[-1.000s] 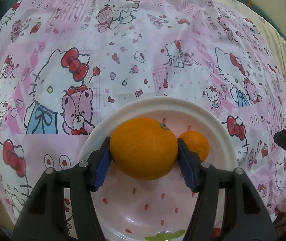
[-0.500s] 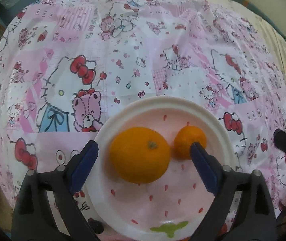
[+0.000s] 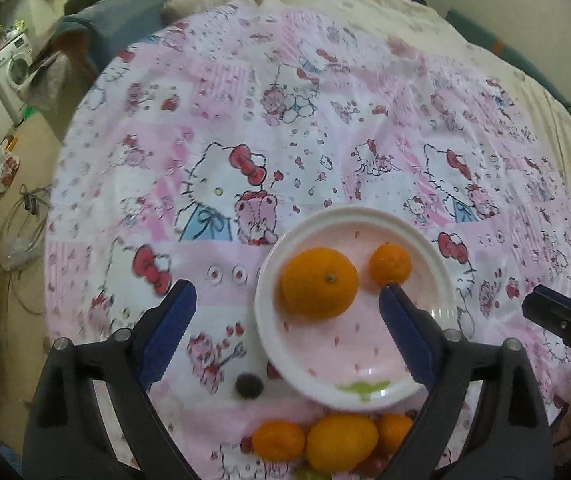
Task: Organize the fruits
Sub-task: 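Withdraw both open grippers from the plate back toward the fruit row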
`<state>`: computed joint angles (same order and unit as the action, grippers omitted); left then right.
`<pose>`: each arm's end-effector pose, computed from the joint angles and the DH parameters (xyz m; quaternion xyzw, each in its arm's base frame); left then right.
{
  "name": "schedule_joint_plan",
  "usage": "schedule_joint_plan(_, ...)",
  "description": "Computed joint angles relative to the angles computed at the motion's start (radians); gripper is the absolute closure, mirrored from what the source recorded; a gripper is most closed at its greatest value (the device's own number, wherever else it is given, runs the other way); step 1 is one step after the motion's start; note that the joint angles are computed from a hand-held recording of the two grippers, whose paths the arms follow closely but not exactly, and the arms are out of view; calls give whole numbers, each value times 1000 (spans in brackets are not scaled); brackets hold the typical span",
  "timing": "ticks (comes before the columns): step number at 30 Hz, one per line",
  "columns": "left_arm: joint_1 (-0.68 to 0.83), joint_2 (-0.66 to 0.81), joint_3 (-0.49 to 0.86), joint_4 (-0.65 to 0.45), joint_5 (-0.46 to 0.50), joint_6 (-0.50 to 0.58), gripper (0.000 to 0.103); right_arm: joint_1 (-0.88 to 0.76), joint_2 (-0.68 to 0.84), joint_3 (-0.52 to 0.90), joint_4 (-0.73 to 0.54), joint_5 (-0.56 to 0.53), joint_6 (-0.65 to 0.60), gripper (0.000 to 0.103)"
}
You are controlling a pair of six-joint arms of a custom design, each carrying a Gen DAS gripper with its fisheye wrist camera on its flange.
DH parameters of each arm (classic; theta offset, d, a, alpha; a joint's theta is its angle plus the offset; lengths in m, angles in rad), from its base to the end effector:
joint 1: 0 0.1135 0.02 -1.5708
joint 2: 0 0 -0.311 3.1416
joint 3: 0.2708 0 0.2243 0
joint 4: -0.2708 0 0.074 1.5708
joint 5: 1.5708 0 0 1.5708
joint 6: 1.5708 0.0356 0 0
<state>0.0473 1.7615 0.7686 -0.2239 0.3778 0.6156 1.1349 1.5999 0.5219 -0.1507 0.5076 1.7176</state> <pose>0.2847 0.0003 0.1702 0.3028 0.9188 -0.1185 0.2237 0.1083 0.1916 0.1633 0.3149 0.9014 0.1274 0.2686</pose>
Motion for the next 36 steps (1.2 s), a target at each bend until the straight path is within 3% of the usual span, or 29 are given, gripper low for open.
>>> schedule_joint_plan(5,112,-102,-54,-8,49,49,12,116,17,53,-75,61,107,21)
schedule_joint_plan(15,309,-142,-35,-234,107,262,12,279,99,146,-157,95,268,19)
schedule_joint_plan(23,405,-169,-92,-275,93,401,12,349,149,178,-166,95,365,19)
schedule_joint_plan(28,427,-148,-101,-235,99,379,12,356,180,151,-68,74,385,19)
schedule_joint_plan(36,399,-87,-99,-157,44,278,12,283,242,24,238,-25,361,19)
